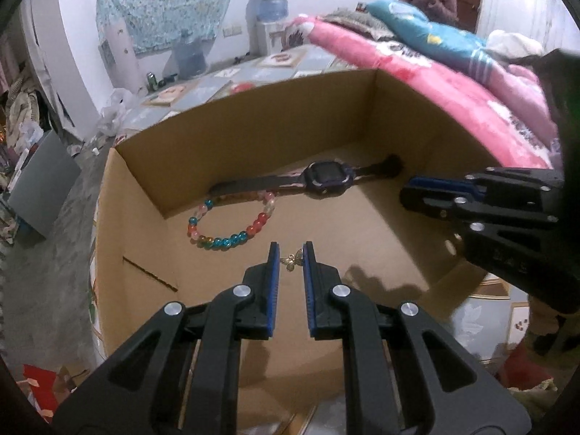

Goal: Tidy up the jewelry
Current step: 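Carry the gold earring into the box and open the left tool, then raise the left tool out of the box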

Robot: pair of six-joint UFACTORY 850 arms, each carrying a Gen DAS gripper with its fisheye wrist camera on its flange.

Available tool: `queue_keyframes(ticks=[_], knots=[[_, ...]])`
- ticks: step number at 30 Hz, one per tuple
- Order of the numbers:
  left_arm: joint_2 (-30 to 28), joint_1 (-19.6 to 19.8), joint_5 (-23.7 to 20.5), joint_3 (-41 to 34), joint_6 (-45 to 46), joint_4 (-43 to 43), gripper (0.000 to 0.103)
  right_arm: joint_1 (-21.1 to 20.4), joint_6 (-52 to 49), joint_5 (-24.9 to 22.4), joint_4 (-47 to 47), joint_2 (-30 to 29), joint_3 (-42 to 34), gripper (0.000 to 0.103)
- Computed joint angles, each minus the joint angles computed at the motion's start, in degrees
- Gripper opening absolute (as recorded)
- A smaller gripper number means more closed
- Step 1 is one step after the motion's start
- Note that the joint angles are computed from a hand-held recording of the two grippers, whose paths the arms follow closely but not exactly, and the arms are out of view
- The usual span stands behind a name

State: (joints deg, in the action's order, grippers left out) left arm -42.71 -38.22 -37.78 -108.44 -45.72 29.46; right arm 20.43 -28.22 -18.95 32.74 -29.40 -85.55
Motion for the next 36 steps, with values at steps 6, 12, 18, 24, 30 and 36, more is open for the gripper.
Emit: queue_keyframes(ticks=[6,12,18,24,30,36], knots=[[-2.8,0.3,-4.7,-3.7,0.0,0.0,0.023,0.1,1.2,0.1,-2.0,-0.8,-1.1,0.019],[-3.6,0.1,-7.0,-4.5,-1.7,2.2,0.035,-0.1,-0.8,0.8,0.0,-0.5,-0.7,0.023],[-3.4,-0.2,-8.2,-4.4,-3.0,4.0,0.038,-0.4,-2.7,2.0,2.5,1.0,0.8,0.023],[-1.6,-1.0,-8.1,-2.5,-5.0,5.8,0.039,-0.4,-5.9,3.6,5.7,3.6,3.5,0.029],[4.0,-2.3,-3.5,4.4,-10.4,10.3,0.044,-0.7,-19.1,5.7,18.5,8.5,8.5,0.034],[14.1,-4.7,3.4,18.5,-25.2,24.4,0.045,-2.1,-43.9,7.0,42.1,16.1,16.9,0.037]])
